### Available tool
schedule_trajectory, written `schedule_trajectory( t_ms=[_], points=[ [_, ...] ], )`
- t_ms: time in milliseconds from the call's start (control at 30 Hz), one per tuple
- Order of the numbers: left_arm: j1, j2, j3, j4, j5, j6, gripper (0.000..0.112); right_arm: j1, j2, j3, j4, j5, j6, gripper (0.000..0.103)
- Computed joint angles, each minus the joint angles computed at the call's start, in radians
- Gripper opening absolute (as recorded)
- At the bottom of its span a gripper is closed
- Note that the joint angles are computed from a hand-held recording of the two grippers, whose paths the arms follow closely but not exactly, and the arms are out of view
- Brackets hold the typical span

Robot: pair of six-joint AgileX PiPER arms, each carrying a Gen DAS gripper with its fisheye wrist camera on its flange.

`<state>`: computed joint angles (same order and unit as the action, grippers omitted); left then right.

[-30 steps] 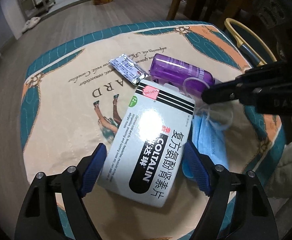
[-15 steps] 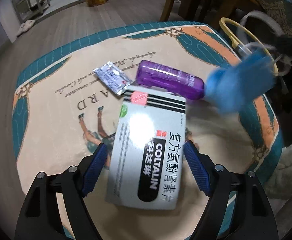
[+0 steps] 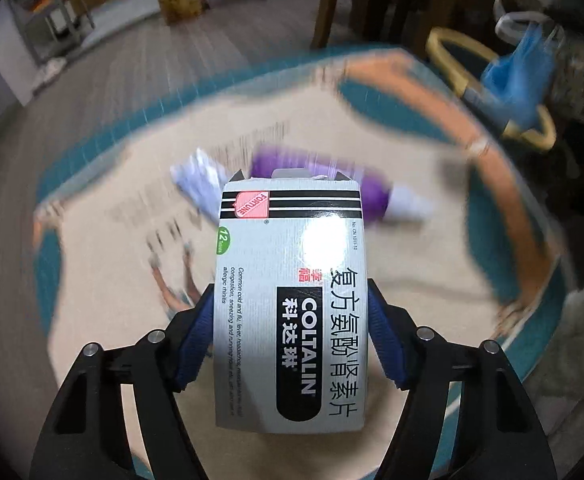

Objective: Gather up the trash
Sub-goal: 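Grasp the white COLTALIN medicine box with the left tool while the right tool grasps the blue mask, then carry box and mask over the wastebasket and open both tools to drop them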

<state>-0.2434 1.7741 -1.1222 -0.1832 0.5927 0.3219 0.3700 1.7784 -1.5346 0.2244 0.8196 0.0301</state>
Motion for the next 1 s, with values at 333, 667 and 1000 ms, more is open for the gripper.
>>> schedule_trajectory(
  t_ms=[333,667,1000],
  points=[
    [-0.180,-0.021,-0.223,0.138,0.012,-0.228,0.071,-0.111,-0.008,0.022,0.067,-0.028,-0.051,0.003],
    [-0.345,0.234,-0.557,0.121,0.081,-0.285,0.071,-0.297,-0.023,0.099,0.019,-0.085,-0.056,0.003],
    [-0.425,0.522,-1.021,0.068,0.244,-0.297,0.071,-0.454,-0.039,0.191,-0.004,-0.173,-0.034,0.003]
  ],
)
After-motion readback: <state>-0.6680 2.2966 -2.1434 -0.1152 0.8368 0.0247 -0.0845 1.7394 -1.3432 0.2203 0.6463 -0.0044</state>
